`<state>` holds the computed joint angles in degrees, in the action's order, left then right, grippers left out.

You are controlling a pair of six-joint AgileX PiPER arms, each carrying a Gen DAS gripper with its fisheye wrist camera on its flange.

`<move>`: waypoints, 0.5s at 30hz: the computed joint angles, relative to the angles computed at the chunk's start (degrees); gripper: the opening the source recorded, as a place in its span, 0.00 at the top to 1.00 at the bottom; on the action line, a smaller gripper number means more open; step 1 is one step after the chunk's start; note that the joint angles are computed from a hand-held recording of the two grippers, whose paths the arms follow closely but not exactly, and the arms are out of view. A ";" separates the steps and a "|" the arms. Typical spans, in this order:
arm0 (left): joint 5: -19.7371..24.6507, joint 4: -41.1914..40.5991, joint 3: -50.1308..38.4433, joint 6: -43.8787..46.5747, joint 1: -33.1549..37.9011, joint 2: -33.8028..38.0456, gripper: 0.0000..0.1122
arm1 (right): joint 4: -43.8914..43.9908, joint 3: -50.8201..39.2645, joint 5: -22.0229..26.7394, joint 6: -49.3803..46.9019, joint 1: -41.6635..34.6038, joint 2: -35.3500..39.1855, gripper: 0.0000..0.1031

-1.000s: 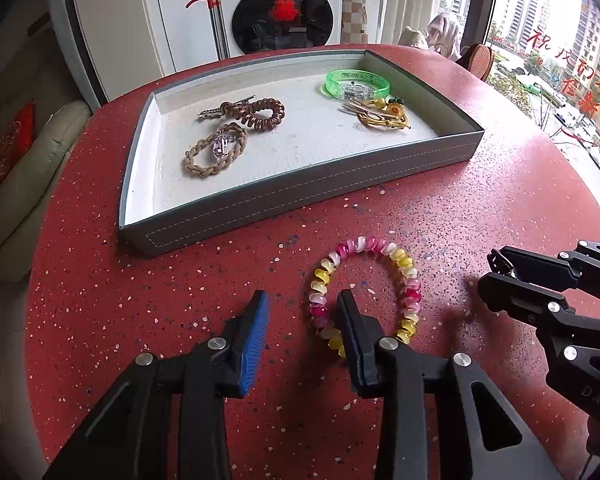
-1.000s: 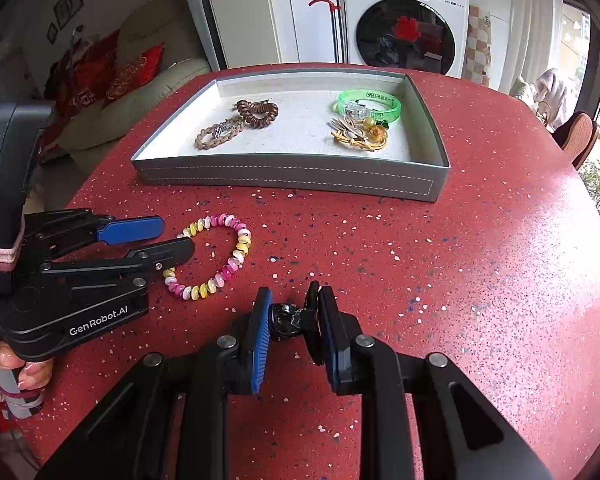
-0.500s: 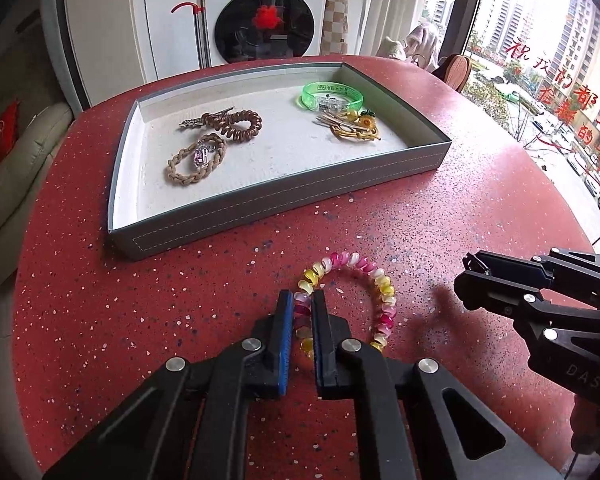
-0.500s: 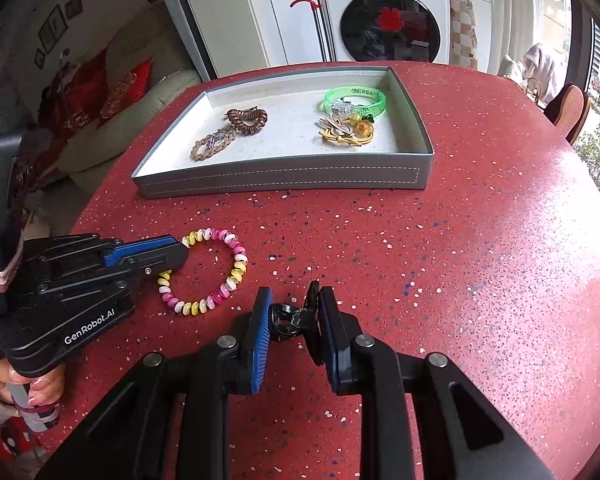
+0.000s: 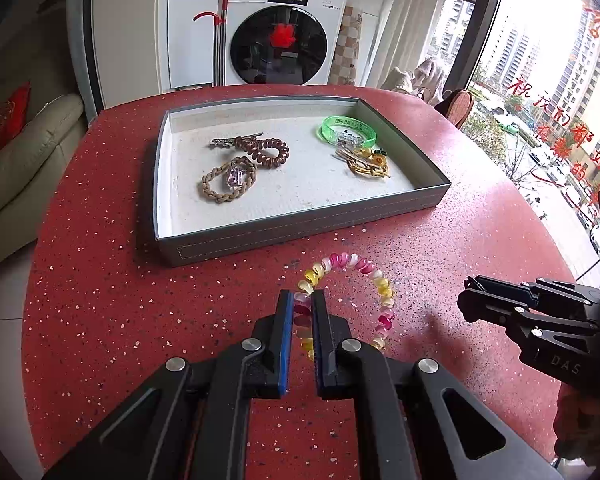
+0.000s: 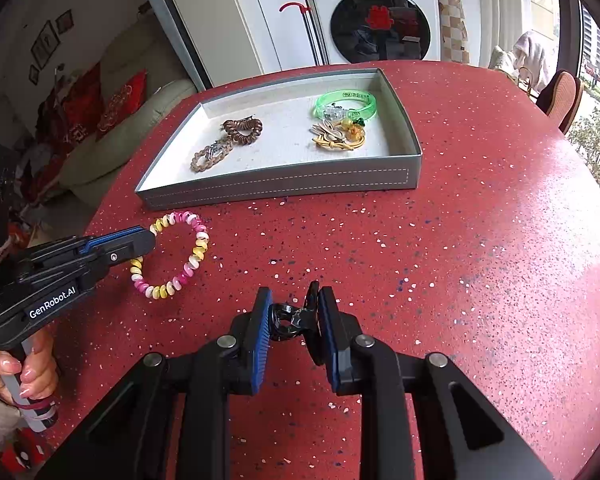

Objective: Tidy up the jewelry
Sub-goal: 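Carry the beaded bracelet and black claw clip over the tray with both tools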

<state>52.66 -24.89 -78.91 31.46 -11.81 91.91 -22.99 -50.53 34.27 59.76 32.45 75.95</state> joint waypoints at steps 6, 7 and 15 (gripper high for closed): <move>1.47 -2.32 -1.94 0.71 1.96 0.40 0.75 | 1.26 -1.90 0.76 -1.47 -0.58 0.39 0.75; 1.65 -2.61 -2.43 0.67 2.11 0.49 0.75 | 1.32 -2.38 1.00 -1.68 -0.72 0.43 0.75; 2.87 -4.62 -7.46 0.51 3.16 2.27 0.75 | 3.79 -6.80 1.51 -5.44 -2.99 1.96 0.75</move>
